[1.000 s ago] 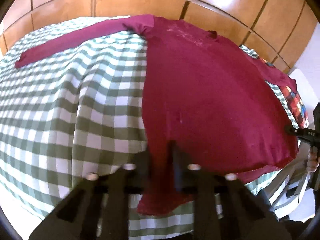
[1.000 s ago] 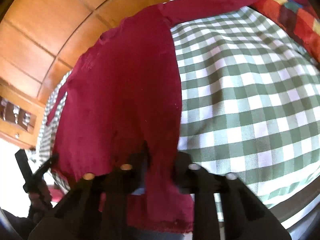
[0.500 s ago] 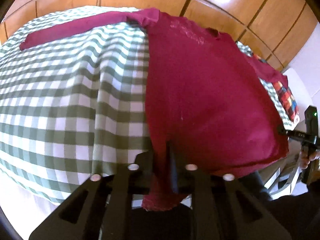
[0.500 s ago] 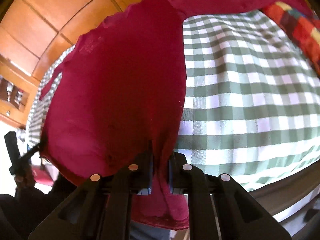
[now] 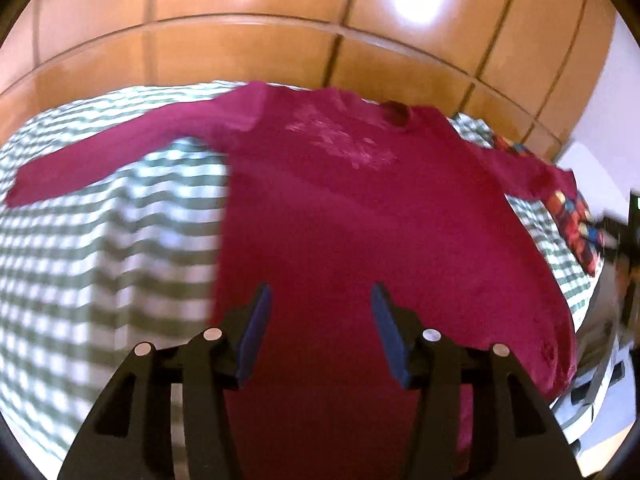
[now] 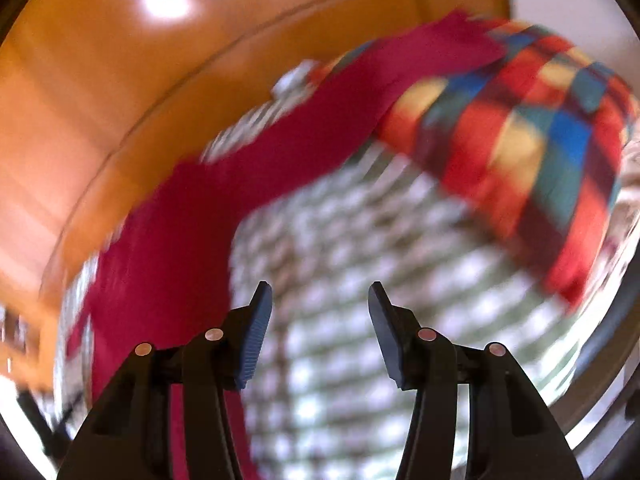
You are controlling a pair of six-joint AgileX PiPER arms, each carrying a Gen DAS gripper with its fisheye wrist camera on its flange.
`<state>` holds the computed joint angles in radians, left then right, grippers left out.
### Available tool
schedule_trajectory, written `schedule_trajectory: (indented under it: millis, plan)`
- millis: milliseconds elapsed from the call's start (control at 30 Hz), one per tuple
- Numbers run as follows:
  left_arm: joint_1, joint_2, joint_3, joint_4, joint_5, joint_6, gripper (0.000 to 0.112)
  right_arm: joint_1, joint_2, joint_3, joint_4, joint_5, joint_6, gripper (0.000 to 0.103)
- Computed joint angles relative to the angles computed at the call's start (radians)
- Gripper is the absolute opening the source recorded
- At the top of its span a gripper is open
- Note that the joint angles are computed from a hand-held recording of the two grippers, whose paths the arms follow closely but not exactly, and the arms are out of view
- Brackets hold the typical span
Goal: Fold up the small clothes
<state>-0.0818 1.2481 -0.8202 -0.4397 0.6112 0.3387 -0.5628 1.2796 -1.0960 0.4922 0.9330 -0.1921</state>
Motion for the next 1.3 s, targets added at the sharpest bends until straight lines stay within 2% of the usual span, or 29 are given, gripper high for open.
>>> schedule_trajectory:
  millis: [67,200,400,433,467,500,567,700,833,933,1100,1233,1267,1300]
  plan:
    - [-0.069,0.033,-0.02,0.07,-0.025,-0.087,0.056,-0.06,0.073,-0.082,0.04,-0.028,0.024,0.05]
    - [-0.142,0.083,-0.051,0.114,-0.027,-0.149,0.058,-0.148,0.239,-0.253,0.11,-0.068,0.143,0.05]
    - [-0.149,0.121,-0.065,0.163,-0.012,-0.197,0.058,-0.162,0.472,-0.521,0.006,-0.073,0.383,0.049]
    - [-0.143,0.127,-0.066,0.162,-0.01,-0.197,0.058,-0.162,0.51,-0.565,0.006,-0.06,0.398,0.047]
    - [-0.141,0.135,-0.069,0.162,-0.01,-0.199,0.058,-0.157,0.536,-0.6,-0.017,-0.043,0.418,0.039]
    - [-0.14,0.141,-0.071,0.165,-0.011,-0.206,0.059,-0.145,0.569,-0.651,-0.064,-0.019,0.453,0.025]
    - [-0.149,0.148,-0.071,0.182,-0.02,-0.222,0.061,-0.117,0.607,-0.739,-0.177,0.027,0.521,0.004]
    - [-0.155,0.162,-0.072,0.182,-0.031,-0.227,0.064,-0.053,0.613,-0.822,-0.433,0.033,0.588,0.003]
    - [-0.136,0.168,-0.082,0.15,-0.022,-0.18,0.065,-0.062,0.685,-0.982,-0.472,0.126,0.638,0.0]
    - [-0.111,0.166,-0.08,0.091,-0.014,-0.131,0.065,-0.037,0.677,-1.033,-0.435,0.136,0.586,0.0]
    - [-0.098,0.148,-0.076,0.042,-0.011,-0.098,0.065,0.101,0.644,-1.072,-0.403,0.134,0.513,0.0]
    - [-0.077,0.107,-0.054,0.003,-0.019,-0.038,0.065,0.096,0.584,-0.982,-0.28,0.09,0.513,0.0]
    - [-0.063,0.102,-0.049,-0.021,-0.014,-0.008,0.065,0.087,0.573,-0.956,-0.259,0.079,0.511,0.008]
    - [-0.048,0.099,-0.042,-0.051,-0.007,0.026,0.065,0.069,0.555,-0.922,-0.238,0.074,0.512,0.035]
